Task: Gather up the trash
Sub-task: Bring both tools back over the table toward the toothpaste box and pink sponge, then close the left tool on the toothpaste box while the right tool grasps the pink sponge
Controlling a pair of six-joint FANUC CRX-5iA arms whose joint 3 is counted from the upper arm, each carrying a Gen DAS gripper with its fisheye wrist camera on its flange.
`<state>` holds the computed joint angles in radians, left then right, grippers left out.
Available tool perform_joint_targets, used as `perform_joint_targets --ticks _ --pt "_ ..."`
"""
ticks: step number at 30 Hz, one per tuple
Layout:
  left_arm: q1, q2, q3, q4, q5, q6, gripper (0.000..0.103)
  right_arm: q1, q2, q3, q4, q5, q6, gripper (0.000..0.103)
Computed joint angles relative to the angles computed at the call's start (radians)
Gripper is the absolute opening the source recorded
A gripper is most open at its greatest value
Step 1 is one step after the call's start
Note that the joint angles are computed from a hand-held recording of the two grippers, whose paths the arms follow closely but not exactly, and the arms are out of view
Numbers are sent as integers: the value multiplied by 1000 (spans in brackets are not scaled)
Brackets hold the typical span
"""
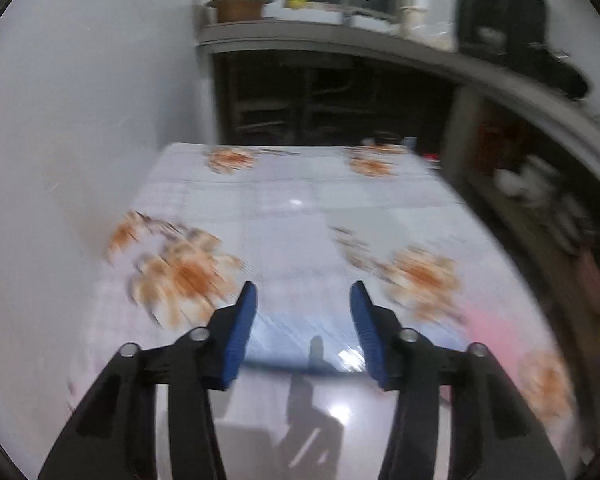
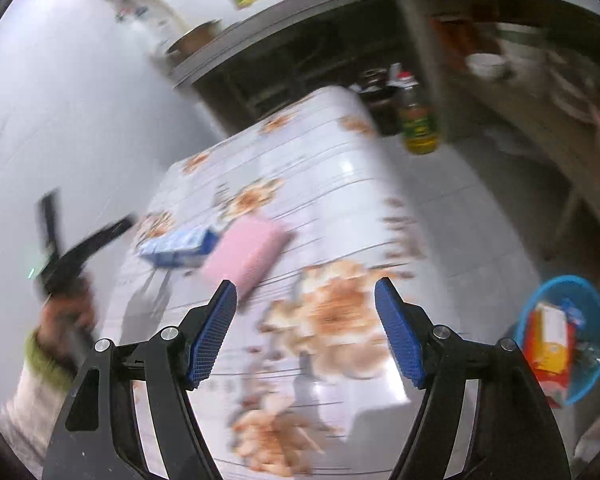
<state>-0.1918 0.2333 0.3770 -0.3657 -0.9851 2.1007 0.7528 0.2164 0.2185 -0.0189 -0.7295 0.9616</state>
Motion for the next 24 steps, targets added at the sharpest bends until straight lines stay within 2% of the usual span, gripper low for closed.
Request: perform_joint_targets --ticks 1,3,6,9,15,22,24 --pt "14 33 35 -1 -25 -7 44 7 8 17 -19 -7 22 68" --pt "42 132 150 0 -135 -36 41 16 9 27 -41 -17 50 68" --pt "54 225 250 -14 -244 -107 38 33 -2 26 -29 -42 59 68" --pt "68 248 259 41 -304 -188 37 42 -14 8 -3 -56 38 68" --pt "113 77 -29 305 -214 -283 37 28 -10 2 -8 -80 21 68" --pt "145 -172 -454 726 -76 -445 38 21 68 113 -83 -133 105 69" --pt "134 -228 -522 780 -23 -448 47 24 110 173 -100 -159 134 72"
